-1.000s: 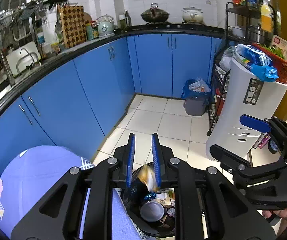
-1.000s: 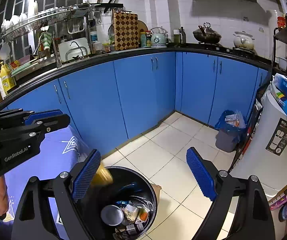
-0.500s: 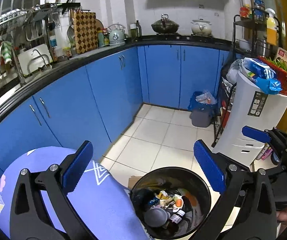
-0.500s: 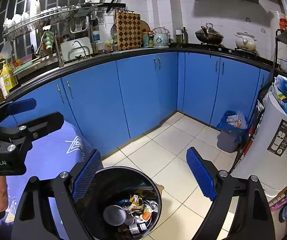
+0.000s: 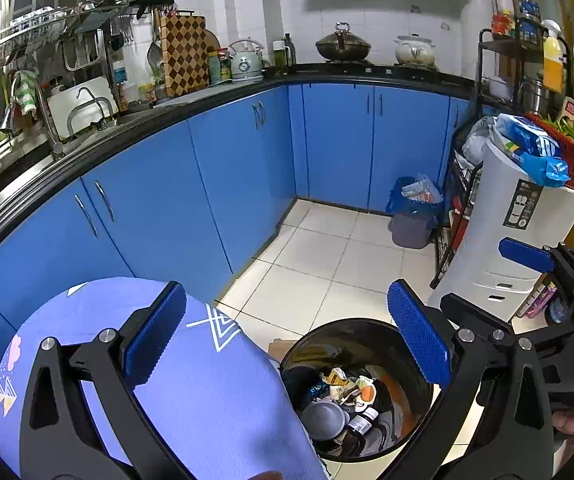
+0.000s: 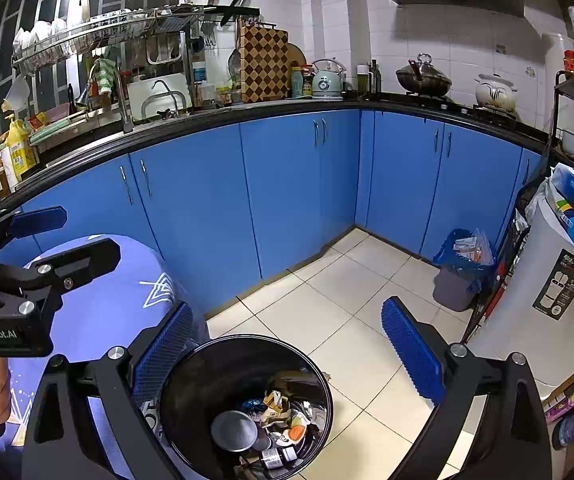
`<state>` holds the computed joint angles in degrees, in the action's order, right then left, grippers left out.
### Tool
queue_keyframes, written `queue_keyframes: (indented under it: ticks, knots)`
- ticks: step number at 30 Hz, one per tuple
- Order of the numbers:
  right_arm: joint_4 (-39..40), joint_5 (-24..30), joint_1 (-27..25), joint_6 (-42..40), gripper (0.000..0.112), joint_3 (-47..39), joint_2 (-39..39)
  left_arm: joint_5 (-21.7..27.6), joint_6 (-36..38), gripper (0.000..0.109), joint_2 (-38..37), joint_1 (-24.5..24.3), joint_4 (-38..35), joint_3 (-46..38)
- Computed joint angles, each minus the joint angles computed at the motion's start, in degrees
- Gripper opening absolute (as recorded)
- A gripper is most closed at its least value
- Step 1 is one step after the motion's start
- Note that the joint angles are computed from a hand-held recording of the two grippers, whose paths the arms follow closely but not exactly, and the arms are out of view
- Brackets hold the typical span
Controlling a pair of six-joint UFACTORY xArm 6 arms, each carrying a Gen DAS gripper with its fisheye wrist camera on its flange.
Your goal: Collect trash
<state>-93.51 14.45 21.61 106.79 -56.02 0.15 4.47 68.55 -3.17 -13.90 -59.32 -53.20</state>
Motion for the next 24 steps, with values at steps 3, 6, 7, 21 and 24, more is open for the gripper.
queue_keyframes:
  ticks: [3, 6, 7, 21, 24]
  knots:
    - [-0.07, 0.41, 0.23, -0.22, 0.093, 0.03, 0.03, -0.19, 0.03, 0.099, -0.06, -0.16, 0.04, 0.25]
    - [-0.18, 0.38, 0.26, 0.12, 0.093, -0.05, 0.13, 0.0, 0.0, 0.099, -0.11, -0.17, 0.19, 0.41]
    - [-0.11, 0.39, 0.25, 0.05, 0.093, -0.02, 0.12, -0.04, -0.03, 0.099, -0.13, -0.17, 0.24, 0.47]
    - [-0.08, 0.2, 0.0, 0.25, 0.096, 0.24, 0.02, 0.09, 1.53, 0.099, -0.27, -0.29, -1.89, 0.46]
    - [-0.05, -0.21, -0.21, 0.36, 0.096, 0.33, -0.08, -0.12, 0.55, 0.099, -0.35, -0.09, -1.19, 0.41]
